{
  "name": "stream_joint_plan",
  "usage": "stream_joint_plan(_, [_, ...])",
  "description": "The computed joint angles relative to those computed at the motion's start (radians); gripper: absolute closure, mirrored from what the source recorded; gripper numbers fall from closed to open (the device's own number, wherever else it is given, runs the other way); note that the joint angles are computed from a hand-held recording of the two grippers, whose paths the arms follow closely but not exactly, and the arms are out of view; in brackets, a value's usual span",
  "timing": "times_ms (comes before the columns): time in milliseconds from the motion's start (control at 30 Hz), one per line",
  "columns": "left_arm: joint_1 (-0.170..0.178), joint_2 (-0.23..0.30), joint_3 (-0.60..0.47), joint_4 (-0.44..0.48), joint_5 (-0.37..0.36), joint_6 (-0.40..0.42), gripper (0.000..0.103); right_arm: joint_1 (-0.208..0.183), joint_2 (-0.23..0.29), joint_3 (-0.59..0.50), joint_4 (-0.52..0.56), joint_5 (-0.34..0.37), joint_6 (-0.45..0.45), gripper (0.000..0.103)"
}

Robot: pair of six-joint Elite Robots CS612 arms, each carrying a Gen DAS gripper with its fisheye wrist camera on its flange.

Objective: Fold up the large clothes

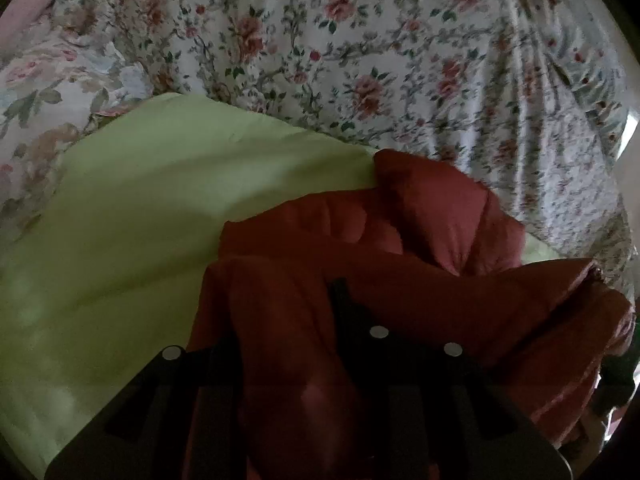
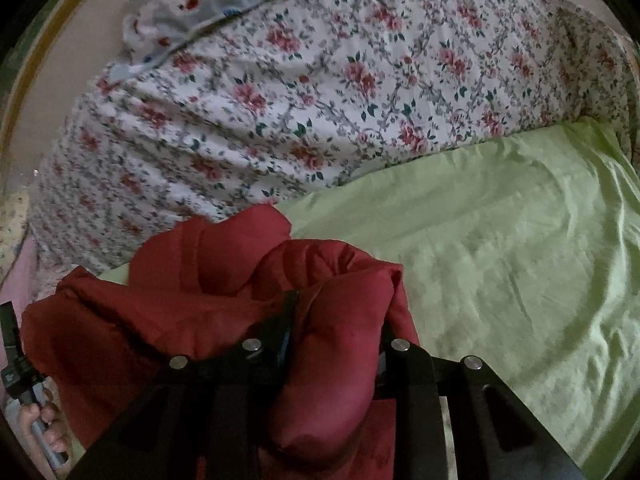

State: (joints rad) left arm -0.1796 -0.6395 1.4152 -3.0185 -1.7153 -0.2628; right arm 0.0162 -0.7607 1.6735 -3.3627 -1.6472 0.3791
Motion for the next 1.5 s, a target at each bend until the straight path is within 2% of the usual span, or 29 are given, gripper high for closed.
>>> stream_joint_plan(300, [-0.011, 0.060, -0.107, 0.078, 0.026, -0.021, 0.080, -0.005, 0.073, -0.096, 0.065, -0.032, 0.019, 0.074])
stream_joint_plan(400, [-0.009, 0.069, -0.128, 0.094, 0.015, -0.029, 0.079, -0.003, 0.089, -0.119, 0.078, -0.049, 0.015, 0.073])
stream_joint_plan(500, [-0.006, 0.061, -0.110, 0.072, 0.012, -0.042, 0.079, -0.004, 0.106, -0.137, 0.072, -0.056, 0.008, 0.072])
stream_joint_plan(600, [-0.009, 0.033, -0.054, 0.010, 0.034, -0.044, 0.072, -0.006, 0.116, -0.144, 0.058, -0.051, 0.011, 0.071])
stream_joint_plan(700, [-0.004, 0.005, -0.008, -0.029, 0.037, -0.050, 0.061, -0.006, 0.117, -0.145, 0.056, -0.049, 0.008, 0.070])
stream_joint_plan(767, [0.002, -0.017, 0.036, -0.074, 0.027, -0.068, 0.051, -0.006, 0.117, -0.144, 0.056, -0.047, 0.005, 0.069])
stream_joint_plan(833, [0.001, -0.042, 0.086, -0.119, 0.050, -0.085, 0.033, -0.006, 0.116, -0.144, 0.055, -0.047, 0.007, 0.069])
stream_joint_plan(933, [0.006, -0.074, 0.156, -0.192, 0.004, -0.096, 0.032, -0.006, 0.117, -0.145, 0.053, -0.051, 0.009, 0.067])
stream_joint_plan(1033, [-0.007, -0.089, 0.201, -0.229, -0.048, -0.048, 0.032, -0.004, 0.118, -0.146, 0.051, -0.058, 0.008, 0.066])
stream_joint_plan(1200, [-0.054, -0.088, 0.231, -0.209, -0.136, 0.100, 0.032, -0.005, 0.117, -0.147, 0.061, -0.054, 0.013, 0.064])
stream_joint_plan(1267, [-0.088, -0.083, 0.234, -0.196, -0.067, 0.160, 0.032, -0.004, 0.115, -0.147, 0.065, -0.057, 0.011, 0.064])
stream_joint_plan(1333, [-0.120, -0.069, 0.222, -0.180, 0.053, 0.199, 0.032, -0.004, 0.107, -0.141, 0.072, -0.058, 0.012, 0.062])
stream_joint_plan(1400, [-0.132, -0.044, 0.190, -0.159, 0.113, 0.217, 0.028, -0.004, 0.092, -0.125, 0.065, -0.050, 0.020, 0.056])
stream_joint_plan(1500, [-0.131, -0.016, 0.149, -0.137, 0.140, 0.201, 0.027, -0.004, 0.055, -0.074, 0.008, -0.031, 0.035, 0.042])
